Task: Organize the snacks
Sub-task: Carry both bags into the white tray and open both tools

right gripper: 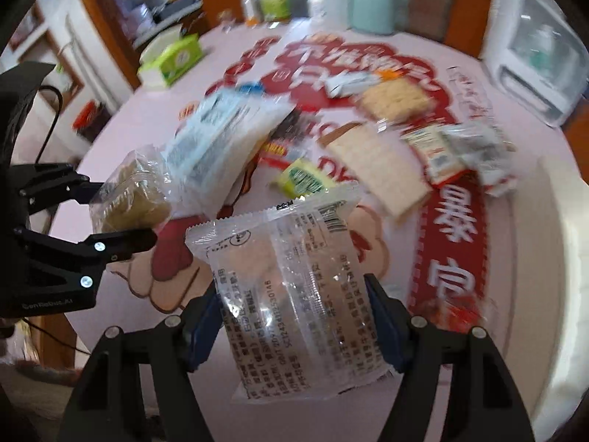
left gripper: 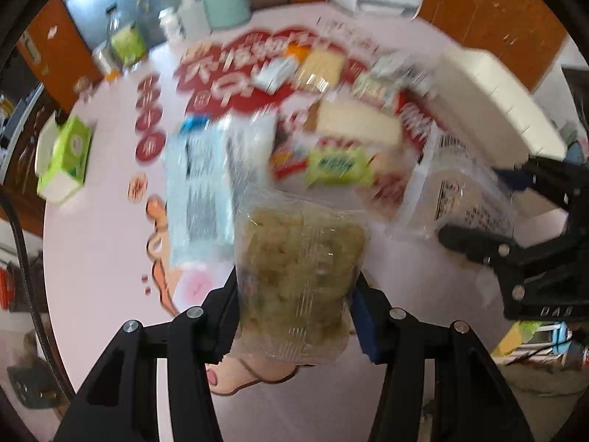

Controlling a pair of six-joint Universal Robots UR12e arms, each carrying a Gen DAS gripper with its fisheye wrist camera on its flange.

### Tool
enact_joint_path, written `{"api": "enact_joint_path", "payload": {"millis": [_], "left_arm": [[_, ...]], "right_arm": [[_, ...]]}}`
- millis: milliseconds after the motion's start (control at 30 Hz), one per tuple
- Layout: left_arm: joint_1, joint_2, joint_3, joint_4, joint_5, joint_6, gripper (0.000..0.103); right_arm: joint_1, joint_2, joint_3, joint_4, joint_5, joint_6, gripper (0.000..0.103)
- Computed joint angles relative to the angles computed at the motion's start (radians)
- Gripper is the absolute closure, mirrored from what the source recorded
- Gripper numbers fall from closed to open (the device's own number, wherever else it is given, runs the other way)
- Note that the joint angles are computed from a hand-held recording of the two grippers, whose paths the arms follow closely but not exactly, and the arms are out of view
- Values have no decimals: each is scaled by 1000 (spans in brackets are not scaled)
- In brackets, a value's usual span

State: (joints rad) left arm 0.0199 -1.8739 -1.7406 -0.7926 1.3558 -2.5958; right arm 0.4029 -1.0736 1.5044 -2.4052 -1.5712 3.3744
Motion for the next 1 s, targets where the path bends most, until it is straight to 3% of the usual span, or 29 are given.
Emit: {"api": "enact_joint_path", "payload": {"millis": [167, 400, 533, 667, 800, 1000], "left_arm": [[-15, 44, 5, 27, -116, 18, 51], [-94, 65, 36, 86, -167, -62, 51], [-180, 37, 79, 136, -118, -164, 51], [-265, -20, 135, 165, -50, -256, 51], [-339, -91, 217, 125, 4, -353, 51], [-408, -162, 303, 76, 76, -419, 51]], "right_arm": [[-7, -82, 67, -59, -66, 100, 31], [-64, -207, 189, -155, -114, 192, 31], [-132, -273, 261, -198, -99, 203, 31], [-206, -328, 309, -174, -99, 183, 30], [-271, -357, 333, -134, -122, 161, 30], [-351, -373, 363, -123, -75, 116, 28]]}}
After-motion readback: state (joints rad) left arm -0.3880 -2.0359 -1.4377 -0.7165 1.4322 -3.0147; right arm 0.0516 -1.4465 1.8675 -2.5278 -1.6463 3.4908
